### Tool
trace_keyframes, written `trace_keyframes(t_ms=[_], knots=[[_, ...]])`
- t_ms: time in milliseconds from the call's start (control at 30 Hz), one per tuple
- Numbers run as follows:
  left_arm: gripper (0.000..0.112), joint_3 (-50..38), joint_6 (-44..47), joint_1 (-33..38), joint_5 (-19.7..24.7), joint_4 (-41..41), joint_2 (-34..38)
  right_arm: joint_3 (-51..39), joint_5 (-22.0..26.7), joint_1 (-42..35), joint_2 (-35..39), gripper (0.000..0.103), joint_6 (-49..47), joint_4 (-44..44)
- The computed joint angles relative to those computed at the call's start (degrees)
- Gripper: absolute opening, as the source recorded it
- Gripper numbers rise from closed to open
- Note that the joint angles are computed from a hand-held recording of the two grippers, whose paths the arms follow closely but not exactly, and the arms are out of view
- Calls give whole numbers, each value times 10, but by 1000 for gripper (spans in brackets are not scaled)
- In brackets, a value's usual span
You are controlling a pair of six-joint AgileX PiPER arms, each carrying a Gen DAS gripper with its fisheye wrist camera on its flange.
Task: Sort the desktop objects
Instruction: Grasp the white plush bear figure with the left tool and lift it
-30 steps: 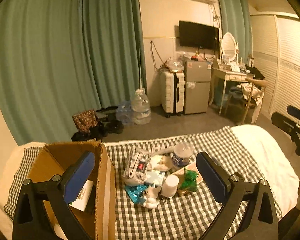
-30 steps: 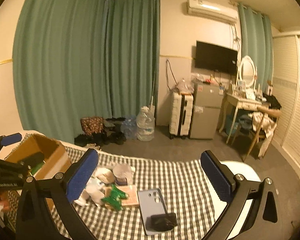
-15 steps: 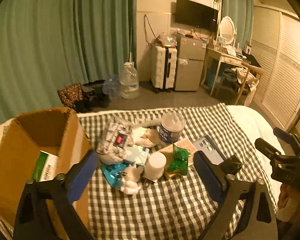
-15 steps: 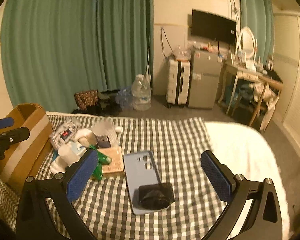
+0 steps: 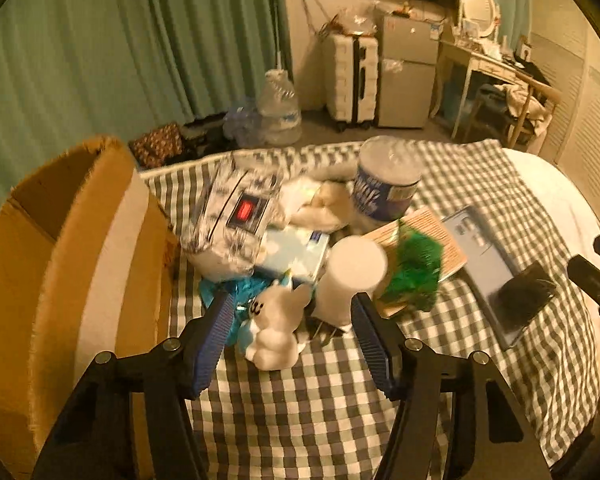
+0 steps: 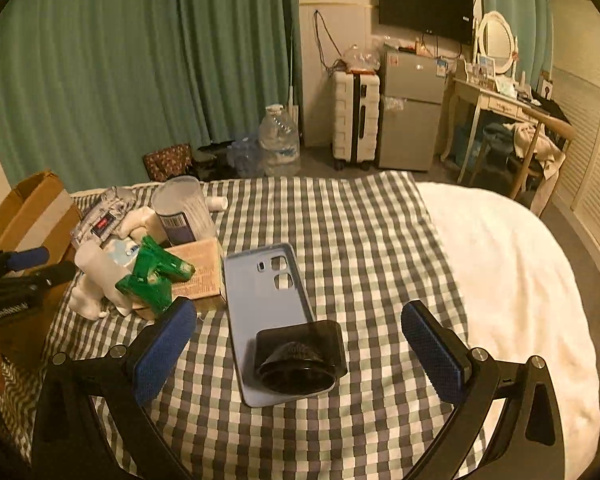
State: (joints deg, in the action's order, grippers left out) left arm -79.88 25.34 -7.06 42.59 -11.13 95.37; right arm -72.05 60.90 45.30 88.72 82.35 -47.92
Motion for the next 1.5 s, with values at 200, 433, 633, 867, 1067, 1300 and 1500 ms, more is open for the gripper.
trace_keyframes(t_ms=[200, 433, 633, 867, 1067, 1300, 1500], knots=[[63, -22, -16, 13, 26, 12, 45, 2, -25, -17, 20, 103, -21, 32], [64, -26, -42, 13, 22, 44, 76, 3, -52, -36, 36, 103, -35, 59], [63, -32, -62, 15, 17, 63, 103, 12, -80, -58, 45, 103, -42, 84], [63, -37, -81, 9, 6, 85, 125, 16, -108, -79, 70, 101, -68, 121], [54, -29, -68, 14, 6, 75, 121, 11, -112, -100, 90, 73, -106, 165], [47, -30, -47, 31, 36, 46, 108, 14, -108, -90, 77, 73, -90, 154], [47, -12, -33, 37, 41, 34, 70, 5, -106, -81, 69, 73, -87, 143]])
